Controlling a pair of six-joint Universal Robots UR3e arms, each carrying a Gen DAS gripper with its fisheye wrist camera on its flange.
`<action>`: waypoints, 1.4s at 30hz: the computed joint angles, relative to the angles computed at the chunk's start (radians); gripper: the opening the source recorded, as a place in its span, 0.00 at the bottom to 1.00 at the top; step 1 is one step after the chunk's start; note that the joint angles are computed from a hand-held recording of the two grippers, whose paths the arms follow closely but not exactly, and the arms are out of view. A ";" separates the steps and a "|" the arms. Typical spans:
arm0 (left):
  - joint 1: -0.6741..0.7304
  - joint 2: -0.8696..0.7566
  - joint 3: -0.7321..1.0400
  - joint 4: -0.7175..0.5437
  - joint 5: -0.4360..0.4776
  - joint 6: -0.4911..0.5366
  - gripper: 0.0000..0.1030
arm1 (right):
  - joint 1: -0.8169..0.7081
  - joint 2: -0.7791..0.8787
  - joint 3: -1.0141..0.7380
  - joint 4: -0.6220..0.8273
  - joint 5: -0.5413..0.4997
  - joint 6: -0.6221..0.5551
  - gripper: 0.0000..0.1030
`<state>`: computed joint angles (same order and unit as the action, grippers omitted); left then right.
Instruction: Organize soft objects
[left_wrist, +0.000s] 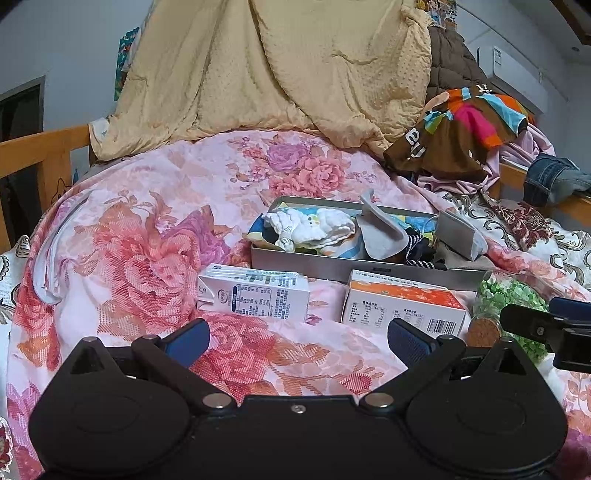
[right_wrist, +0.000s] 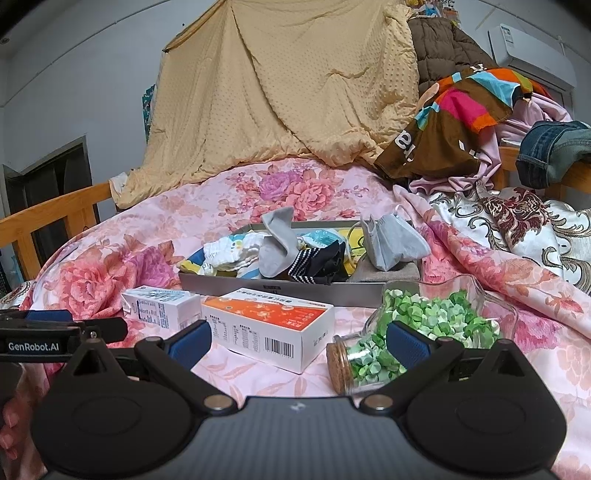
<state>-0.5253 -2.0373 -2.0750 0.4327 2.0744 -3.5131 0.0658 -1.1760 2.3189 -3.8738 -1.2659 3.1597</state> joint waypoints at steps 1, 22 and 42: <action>0.000 0.000 0.000 0.000 0.000 0.000 0.99 | 0.000 0.001 -0.001 0.000 0.000 0.000 1.00; -0.009 -0.014 0.018 0.003 0.006 0.017 0.99 | -0.007 0.001 0.003 -0.002 0.007 -0.002 1.00; -0.009 -0.019 0.013 0.018 -0.004 0.033 0.99 | -0.004 0.011 0.007 -0.015 0.005 -0.012 1.00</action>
